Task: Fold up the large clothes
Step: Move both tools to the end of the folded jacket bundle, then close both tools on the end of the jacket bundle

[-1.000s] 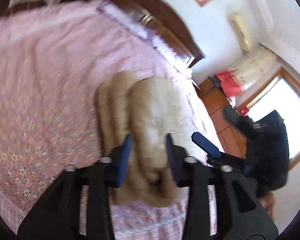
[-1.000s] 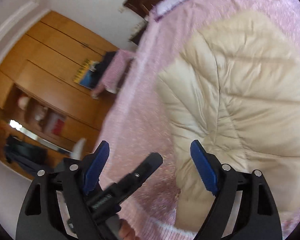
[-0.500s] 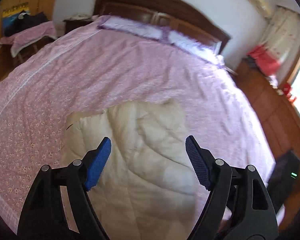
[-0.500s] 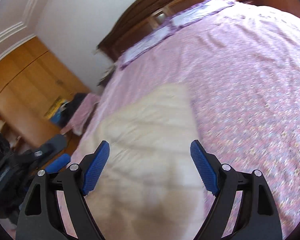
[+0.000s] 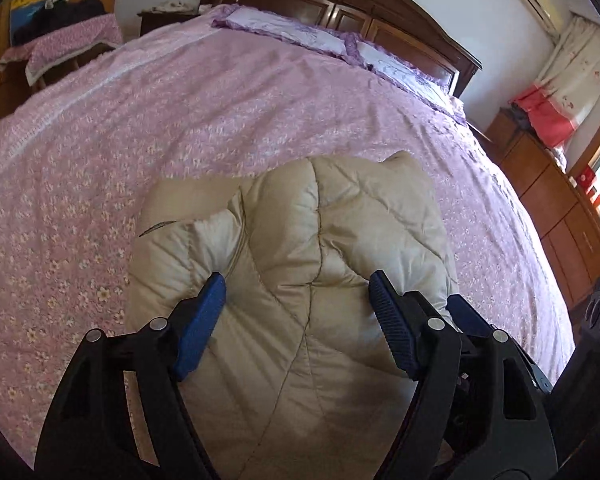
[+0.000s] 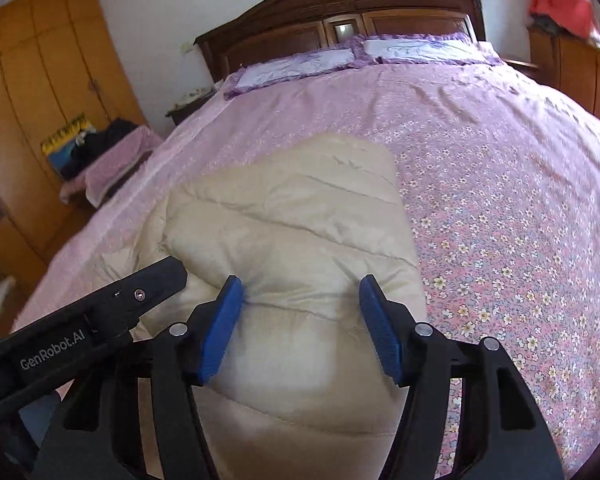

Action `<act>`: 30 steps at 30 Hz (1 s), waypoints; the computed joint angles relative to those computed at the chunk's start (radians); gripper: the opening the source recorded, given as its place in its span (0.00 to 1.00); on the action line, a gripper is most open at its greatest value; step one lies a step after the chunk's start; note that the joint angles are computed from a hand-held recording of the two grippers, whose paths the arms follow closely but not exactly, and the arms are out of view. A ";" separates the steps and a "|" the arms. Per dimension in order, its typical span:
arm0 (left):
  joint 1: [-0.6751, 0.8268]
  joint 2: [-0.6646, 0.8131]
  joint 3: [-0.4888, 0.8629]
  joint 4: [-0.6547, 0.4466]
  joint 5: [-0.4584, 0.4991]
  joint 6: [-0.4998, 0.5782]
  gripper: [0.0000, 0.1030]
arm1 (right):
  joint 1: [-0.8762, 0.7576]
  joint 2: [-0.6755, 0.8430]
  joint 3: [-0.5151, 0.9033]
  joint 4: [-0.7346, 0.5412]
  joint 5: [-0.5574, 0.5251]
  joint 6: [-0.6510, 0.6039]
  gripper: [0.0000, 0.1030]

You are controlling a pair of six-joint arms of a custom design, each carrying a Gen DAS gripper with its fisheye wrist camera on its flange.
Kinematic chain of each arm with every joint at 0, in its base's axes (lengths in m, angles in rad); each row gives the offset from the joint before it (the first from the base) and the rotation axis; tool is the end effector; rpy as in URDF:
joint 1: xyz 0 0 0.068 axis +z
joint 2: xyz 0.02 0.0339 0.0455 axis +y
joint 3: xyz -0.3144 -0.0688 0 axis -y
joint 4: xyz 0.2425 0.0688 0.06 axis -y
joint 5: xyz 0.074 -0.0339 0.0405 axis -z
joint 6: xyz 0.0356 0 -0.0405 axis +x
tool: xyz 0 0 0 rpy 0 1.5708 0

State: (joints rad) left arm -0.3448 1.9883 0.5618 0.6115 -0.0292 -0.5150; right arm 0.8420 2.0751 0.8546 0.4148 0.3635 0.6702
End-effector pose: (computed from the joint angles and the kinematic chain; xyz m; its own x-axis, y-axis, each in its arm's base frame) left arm 0.2986 -0.1061 0.0898 -0.7532 -0.2526 -0.6074 -0.0597 0.9458 -0.3193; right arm 0.2664 0.2794 0.1042 -0.7077 0.0790 -0.7021 -0.1195 0.9660 0.2292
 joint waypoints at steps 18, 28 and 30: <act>-0.022 -0.162 -0.272 0.207 0.055 -0.016 0.77 | 0.015 -0.130 -0.084 -0.055 -0.052 -0.040 0.69; -0.062 -0.004 -0.297 0.285 0.020 -0.039 0.77 | 0.062 -0.095 -0.198 -0.005 -0.086 0.048 0.76; -0.057 -0.023 -0.320 0.296 0.026 -0.038 0.77 | 0.062 -0.097 -0.197 -0.011 -0.093 0.057 0.77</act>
